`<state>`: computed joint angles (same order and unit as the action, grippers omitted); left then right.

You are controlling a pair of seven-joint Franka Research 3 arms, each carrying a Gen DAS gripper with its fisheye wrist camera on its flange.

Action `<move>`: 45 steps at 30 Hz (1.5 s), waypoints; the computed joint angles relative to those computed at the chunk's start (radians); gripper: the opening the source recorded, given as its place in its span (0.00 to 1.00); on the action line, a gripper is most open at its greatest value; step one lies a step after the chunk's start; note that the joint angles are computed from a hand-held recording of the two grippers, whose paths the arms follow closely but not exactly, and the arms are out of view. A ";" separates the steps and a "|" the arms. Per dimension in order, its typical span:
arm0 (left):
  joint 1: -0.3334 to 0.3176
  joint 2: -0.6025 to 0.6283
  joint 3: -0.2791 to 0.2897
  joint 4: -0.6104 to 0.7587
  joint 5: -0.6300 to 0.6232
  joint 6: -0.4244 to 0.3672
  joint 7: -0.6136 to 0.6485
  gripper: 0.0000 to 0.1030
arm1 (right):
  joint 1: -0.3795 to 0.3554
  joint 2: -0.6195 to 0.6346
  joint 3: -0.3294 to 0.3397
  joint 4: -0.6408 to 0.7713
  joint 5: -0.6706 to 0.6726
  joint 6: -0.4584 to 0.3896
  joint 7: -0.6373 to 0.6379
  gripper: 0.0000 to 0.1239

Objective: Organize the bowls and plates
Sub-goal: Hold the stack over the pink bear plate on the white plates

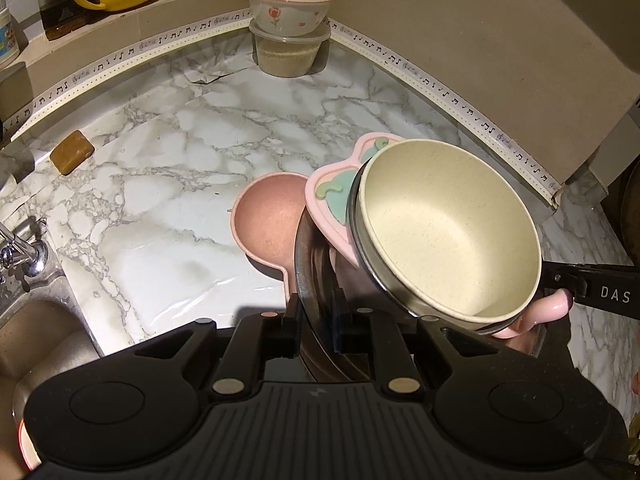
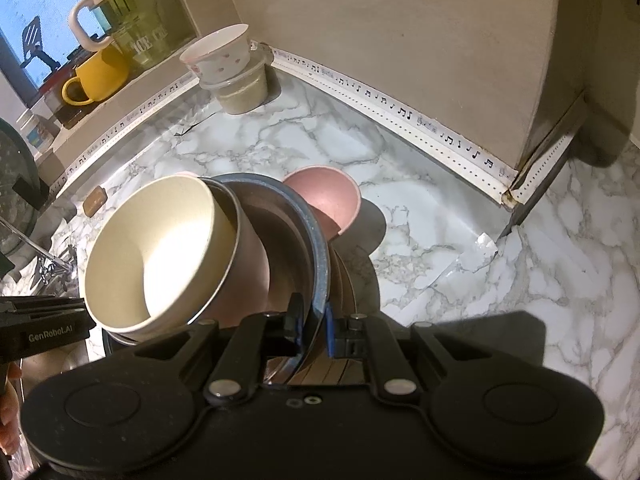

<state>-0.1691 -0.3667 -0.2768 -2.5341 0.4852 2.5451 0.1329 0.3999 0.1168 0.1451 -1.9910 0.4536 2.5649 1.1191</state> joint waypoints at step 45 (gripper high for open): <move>-0.007 -0.033 -0.013 0.003 0.008 -0.073 -0.003 0.43 | -0.005 -0.014 0.000 -0.004 0.018 -0.018 0.014 0.23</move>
<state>-0.1756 -0.3997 -0.2897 -2.5309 0.4934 2.4716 0.1302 0.3953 0.1029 0.1452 -1.9945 0.4716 2.5466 1.1326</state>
